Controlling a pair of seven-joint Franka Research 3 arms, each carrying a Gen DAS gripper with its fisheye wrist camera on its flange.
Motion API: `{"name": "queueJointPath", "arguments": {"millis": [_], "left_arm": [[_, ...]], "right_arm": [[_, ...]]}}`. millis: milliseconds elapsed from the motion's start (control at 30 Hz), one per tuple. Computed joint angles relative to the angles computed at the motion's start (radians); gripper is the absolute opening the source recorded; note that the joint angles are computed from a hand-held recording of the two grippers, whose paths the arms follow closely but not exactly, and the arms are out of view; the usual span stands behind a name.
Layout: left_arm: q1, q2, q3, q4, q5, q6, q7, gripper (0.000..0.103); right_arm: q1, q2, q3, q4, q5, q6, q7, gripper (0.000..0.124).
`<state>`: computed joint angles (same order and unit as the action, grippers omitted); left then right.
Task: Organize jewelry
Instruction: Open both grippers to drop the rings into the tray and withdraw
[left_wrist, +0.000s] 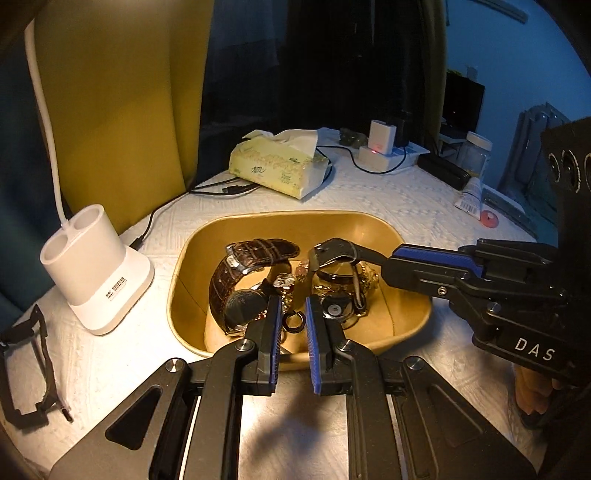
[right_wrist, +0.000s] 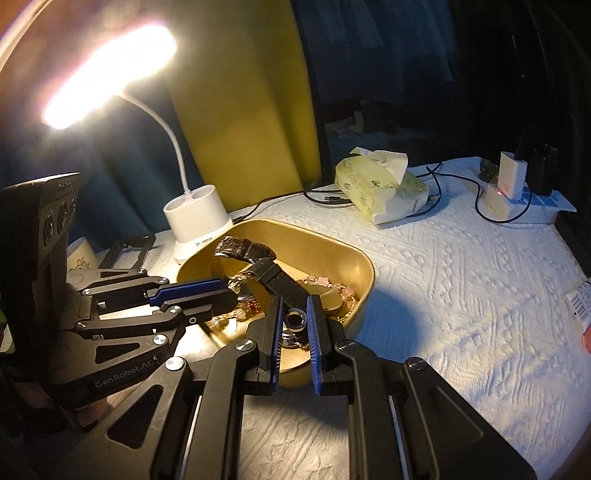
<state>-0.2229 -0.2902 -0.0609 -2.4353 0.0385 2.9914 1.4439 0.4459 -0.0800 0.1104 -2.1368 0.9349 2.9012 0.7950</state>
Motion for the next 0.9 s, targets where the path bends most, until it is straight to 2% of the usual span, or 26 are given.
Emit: {"name": "queueJointPath", "arguments": {"millis": [33,100,367,433,500,633,700,900], "left_arm": [[-0.028,0.005,0.027,0.002,-0.033,0.002,0.024,0.015],[-0.046,0.012,0.043,0.006,-0.067,0.007,0.046,0.015],[-0.057,0.018,0.048,0.003,-0.128,0.024,0.075,0.015],[-0.045,0.017,0.038,0.004,-0.121,0.019,0.066,0.015],[-0.017,0.012,0.017,0.003,-0.098,0.014,0.037,0.016],[-0.011,-0.003,0.022,-0.01,-0.097,0.019,0.004,0.03],[0.013,-0.011,0.003,-0.013,-0.067,0.013,-0.026,0.034],[0.042,-0.034,-0.025,-0.019,-0.003,-0.012,-0.103,0.037]], "right_arm": [[0.0,0.003,0.001,0.002,-0.004,0.005,0.006,0.013],[0.001,0.007,0.002,0.005,0.001,0.01,0.003,0.013],[-0.011,0.03,0.013,0.018,-0.088,0.02,0.088,0.013],[-0.007,0.029,0.018,0.012,-0.109,0.055,0.094,0.013],[-0.004,0.031,0.015,0.015,-0.098,0.056,0.084,0.014],[-0.009,0.034,0.015,0.013,-0.128,0.06,0.118,0.017],[-0.009,0.03,0.014,0.01,-0.132,0.061,0.123,0.021],[-0.008,0.011,0.007,-0.007,-0.138,0.057,0.136,0.027]]}}
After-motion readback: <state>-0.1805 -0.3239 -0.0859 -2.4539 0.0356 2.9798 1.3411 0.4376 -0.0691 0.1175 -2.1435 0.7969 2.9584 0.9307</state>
